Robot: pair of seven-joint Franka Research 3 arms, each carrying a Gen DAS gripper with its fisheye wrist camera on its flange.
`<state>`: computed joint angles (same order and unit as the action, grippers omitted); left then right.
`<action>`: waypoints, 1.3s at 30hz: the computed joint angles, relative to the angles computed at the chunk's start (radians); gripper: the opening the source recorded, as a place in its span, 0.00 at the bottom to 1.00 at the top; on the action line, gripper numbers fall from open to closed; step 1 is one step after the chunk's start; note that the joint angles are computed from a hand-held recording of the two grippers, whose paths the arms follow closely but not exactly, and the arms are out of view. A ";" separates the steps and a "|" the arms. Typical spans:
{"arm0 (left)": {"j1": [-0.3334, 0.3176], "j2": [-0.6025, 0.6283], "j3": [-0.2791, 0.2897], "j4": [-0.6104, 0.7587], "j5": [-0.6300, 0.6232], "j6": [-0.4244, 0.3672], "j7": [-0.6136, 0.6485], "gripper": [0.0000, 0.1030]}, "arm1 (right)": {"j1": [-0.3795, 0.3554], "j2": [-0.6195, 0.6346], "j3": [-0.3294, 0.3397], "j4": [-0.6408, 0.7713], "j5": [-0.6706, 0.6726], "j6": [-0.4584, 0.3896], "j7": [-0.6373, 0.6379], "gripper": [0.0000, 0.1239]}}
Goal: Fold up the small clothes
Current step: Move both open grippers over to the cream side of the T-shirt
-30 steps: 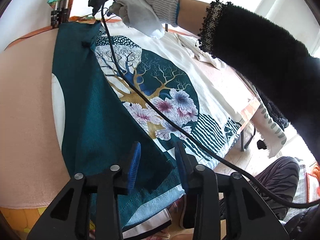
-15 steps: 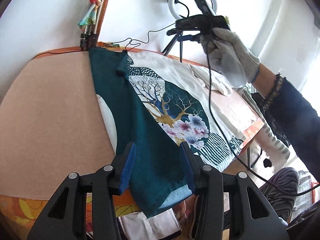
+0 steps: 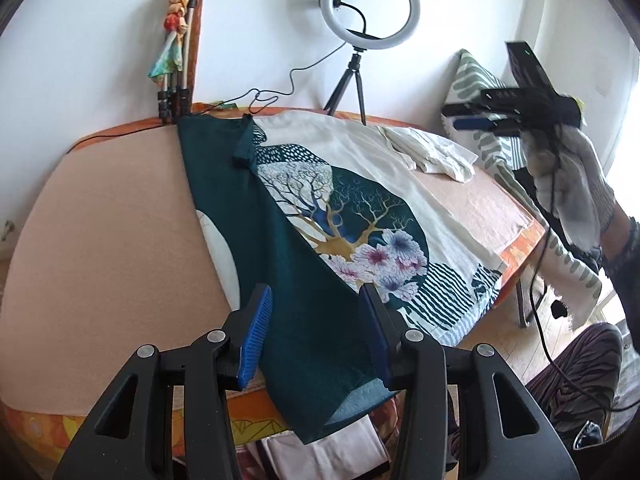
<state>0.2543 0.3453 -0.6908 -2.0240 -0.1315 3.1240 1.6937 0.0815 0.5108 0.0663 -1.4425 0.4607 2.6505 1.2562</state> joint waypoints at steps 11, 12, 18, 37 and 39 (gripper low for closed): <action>-0.178 0.118 0.254 0.269 -0.014 -0.313 -0.018 0.40 | 0.002 -0.143 0.110 -0.314 0.317 -0.132 -0.231 0.35; -0.197 0.129 0.278 0.288 -0.012 -0.329 -0.022 0.40 | 0.010 -0.131 0.114 -0.316 0.341 -0.160 -0.249 0.34; -0.235 0.146 0.321 0.298 -0.014 -0.341 -0.006 0.39 | 0.106 -0.054 0.078 -0.295 0.255 -0.199 -0.195 0.31; -0.338 0.060 0.416 0.157 0.191 -0.247 -0.045 0.37 | 0.054 -0.089 0.061 -0.334 0.308 -0.248 -0.247 0.14; -0.319 0.037 0.385 0.127 0.178 -0.209 -0.021 0.37 | 0.042 -0.100 0.061 -0.344 0.335 -0.216 -0.267 0.17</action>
<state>-0.0648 0.3822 -0.3057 -1.8973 0.0469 2.9150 1.6724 0.1231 0.4111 0.1276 -1.7864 0.7958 2.4344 0.9889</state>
